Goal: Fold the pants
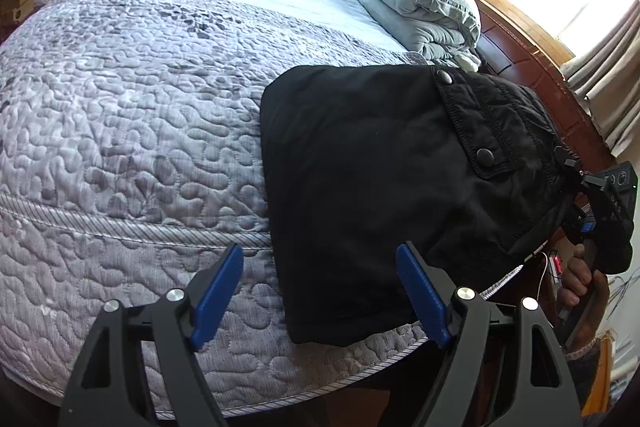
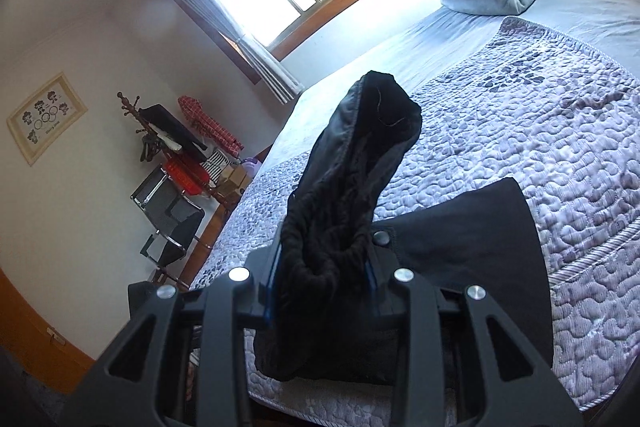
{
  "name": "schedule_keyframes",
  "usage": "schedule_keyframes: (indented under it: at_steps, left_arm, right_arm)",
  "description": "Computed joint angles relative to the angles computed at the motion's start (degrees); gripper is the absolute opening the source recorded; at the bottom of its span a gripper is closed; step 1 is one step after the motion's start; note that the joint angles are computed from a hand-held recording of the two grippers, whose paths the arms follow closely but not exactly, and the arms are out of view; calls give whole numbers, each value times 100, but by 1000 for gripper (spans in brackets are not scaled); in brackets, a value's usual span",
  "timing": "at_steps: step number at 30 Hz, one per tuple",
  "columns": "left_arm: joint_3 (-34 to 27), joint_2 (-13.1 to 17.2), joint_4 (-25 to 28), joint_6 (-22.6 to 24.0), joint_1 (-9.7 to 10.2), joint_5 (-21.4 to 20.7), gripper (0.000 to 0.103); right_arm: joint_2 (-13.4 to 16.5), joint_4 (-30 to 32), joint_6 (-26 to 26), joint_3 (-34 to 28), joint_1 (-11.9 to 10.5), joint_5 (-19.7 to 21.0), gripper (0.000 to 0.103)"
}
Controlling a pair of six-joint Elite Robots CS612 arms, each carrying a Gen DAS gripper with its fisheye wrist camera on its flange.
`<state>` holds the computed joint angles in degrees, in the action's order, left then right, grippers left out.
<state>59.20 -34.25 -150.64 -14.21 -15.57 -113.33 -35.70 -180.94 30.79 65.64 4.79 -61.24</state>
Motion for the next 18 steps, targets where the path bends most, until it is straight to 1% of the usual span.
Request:
schedule_keyframes:
  at_steps: [8,18]
  left_arm:
    - [-18,-16,142,139,-60,75,80]
    - [-20,-31,218,218,-103,192,80]
  right_arm:
    - [-5,-60,242,247,-95,-21,31]
    - [128,-87,671,374,-182,17,31]
